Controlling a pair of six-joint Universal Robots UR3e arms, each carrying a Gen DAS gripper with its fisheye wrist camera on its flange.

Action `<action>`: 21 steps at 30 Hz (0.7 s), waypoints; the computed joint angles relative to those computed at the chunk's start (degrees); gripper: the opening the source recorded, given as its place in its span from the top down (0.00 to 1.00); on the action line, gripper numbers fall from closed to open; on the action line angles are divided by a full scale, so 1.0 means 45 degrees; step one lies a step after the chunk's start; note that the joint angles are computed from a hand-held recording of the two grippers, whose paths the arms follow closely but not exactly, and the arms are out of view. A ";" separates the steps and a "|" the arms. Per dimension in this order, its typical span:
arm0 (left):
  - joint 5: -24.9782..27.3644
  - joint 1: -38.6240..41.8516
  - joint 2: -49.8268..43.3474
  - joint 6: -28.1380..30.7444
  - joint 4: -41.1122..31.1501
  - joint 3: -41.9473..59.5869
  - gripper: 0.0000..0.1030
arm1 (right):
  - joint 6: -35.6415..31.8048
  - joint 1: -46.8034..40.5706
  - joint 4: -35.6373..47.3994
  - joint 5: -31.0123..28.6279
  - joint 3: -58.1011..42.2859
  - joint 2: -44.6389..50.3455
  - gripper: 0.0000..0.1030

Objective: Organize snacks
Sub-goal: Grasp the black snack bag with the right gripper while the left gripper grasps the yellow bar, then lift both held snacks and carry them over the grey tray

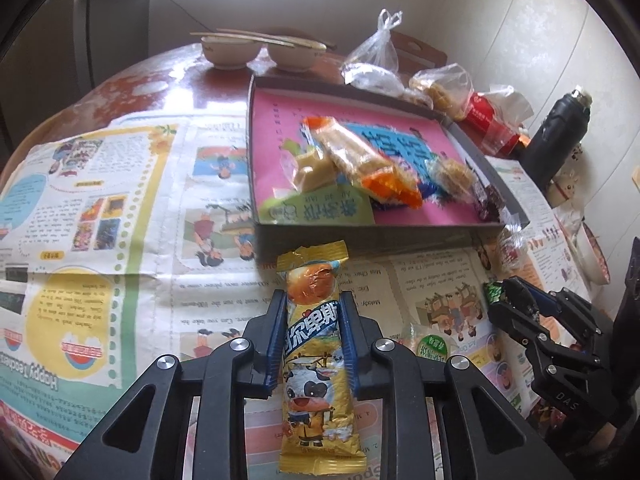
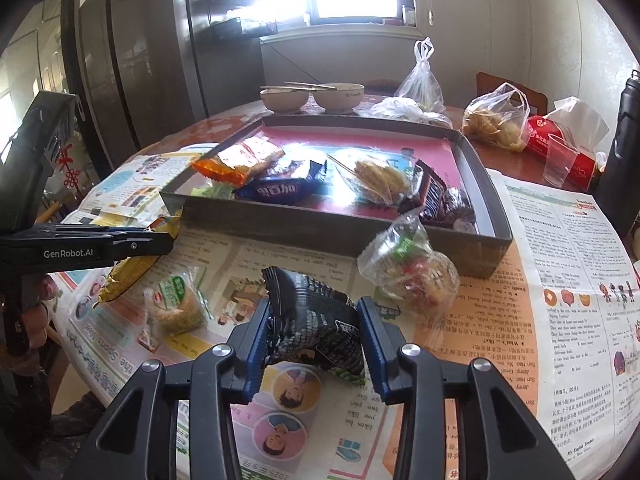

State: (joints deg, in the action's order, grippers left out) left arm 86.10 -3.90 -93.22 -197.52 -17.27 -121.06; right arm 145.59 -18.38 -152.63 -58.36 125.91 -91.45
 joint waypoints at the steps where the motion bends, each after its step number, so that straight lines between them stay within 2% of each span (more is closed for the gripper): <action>1: -0.0039 0.0080 0.0144 -0.0006 0.0027 -0.0085 0.75 | 0.0036 0.0020 -0.0017 0.0025 -0.0039 0.0024 0.60; 10: -0.0195 0.0420 0.0701 -0.0083 0.0137 -0.0503 0.75 | 0.0185 0.0186 0.0385 0.0409 -0.0715 0.0444 0.63; 21: -0.0513 0.0522 0.0628 -0.0057 0.0167 -0.0532 0.75 | 0.0616 0.0705 -0.1234 -0.0636 -0.0795 0.1368 0.63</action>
State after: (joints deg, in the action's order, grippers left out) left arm 83.79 -1.55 -90.39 -197.77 -16.52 -123.45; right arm 148.37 -15.21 -158.18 -61.22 122.34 -85.29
